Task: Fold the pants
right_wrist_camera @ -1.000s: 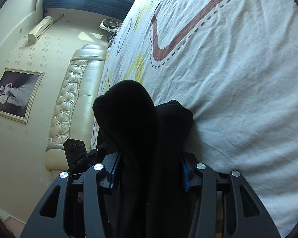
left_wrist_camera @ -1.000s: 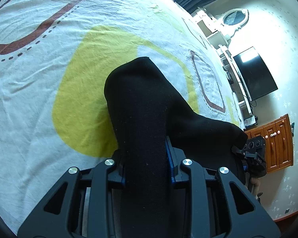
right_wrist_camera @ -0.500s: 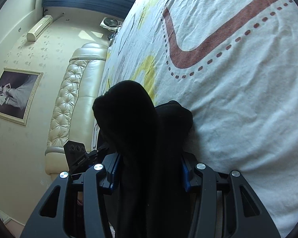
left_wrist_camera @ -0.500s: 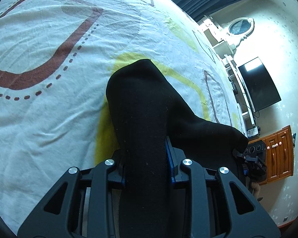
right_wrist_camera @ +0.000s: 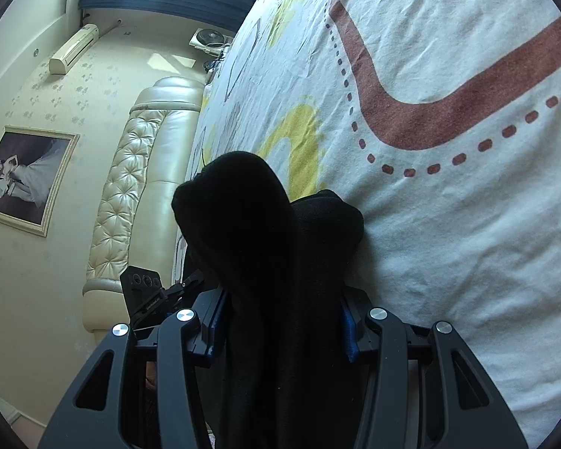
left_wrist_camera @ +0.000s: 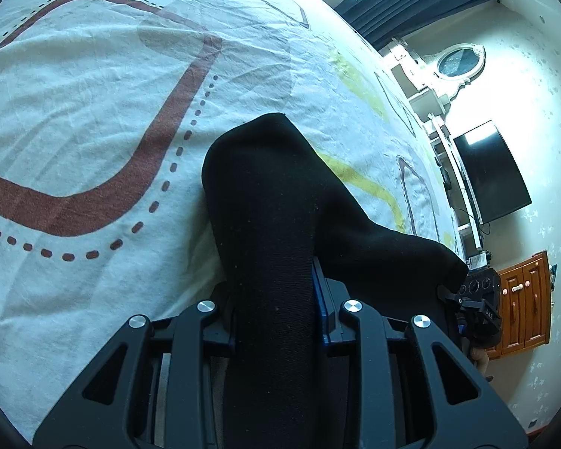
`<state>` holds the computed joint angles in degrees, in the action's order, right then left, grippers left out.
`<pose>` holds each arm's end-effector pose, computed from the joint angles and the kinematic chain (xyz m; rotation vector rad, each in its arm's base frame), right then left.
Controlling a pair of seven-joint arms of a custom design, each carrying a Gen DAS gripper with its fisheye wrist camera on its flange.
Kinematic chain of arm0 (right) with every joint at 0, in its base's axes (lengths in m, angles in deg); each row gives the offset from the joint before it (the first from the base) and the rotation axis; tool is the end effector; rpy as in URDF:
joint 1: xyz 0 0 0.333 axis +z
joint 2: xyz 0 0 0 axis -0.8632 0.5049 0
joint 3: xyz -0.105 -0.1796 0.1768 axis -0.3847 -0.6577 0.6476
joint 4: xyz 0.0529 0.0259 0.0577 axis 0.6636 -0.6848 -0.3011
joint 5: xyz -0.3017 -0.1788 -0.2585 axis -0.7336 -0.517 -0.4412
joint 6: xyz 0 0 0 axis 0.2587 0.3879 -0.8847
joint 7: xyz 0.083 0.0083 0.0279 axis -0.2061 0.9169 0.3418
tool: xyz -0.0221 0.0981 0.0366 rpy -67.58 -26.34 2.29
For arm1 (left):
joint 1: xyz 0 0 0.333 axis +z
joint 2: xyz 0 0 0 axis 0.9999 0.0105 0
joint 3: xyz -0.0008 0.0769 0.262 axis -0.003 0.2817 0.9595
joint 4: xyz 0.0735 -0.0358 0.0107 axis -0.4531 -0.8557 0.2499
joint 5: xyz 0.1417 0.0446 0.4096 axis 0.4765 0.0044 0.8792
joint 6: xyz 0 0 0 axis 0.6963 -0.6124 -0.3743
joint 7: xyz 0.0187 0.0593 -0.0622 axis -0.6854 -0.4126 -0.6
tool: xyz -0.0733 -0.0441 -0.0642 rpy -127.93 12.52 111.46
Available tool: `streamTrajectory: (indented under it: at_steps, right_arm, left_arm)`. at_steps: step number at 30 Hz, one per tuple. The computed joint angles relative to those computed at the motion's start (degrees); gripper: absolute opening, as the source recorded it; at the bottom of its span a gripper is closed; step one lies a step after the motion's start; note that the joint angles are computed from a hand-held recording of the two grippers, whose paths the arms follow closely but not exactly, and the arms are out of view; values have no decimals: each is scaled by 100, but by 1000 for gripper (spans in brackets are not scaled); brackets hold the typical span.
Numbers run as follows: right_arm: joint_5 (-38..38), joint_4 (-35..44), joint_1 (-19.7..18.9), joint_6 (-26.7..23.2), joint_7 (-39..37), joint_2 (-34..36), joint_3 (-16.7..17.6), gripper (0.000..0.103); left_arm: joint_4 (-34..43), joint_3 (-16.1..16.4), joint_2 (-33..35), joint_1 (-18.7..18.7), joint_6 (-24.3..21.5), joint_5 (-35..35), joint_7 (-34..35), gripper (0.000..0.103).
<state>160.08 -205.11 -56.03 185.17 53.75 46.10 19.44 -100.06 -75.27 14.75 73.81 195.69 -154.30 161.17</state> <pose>0.5366 0.0385 0.2981 -1.3658 1.6163 0.6061 0.5176 -0.2191 0.3210 2.1515 -1.7723 1.1570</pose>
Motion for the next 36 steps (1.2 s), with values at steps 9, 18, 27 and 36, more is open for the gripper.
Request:
streamTrajectory:
  at_steps: [9, 18, 27, 36]
  right_arm:
    - [93, 15, 15, 0, -32, 47, 34, 48]
    - [98, 11, 9, -33, -28, 38, 25, 48]
    - [89, 27, -1, -52, -8, 35, 22, 48]
    - [5, -434, -54, -92, -50, -507, -109, 67]
  left_arm:
    - [-45, 41, -47, 48, -73, -224, 194, 29]
    - [-56, 50, -55, 38, -70, -275, 243, 29]
    - [-67, 45, -68, 31, -39, -326, 287, 29]
    - [-649, 206, -738, -82, -502, -1425, 1069, 52]
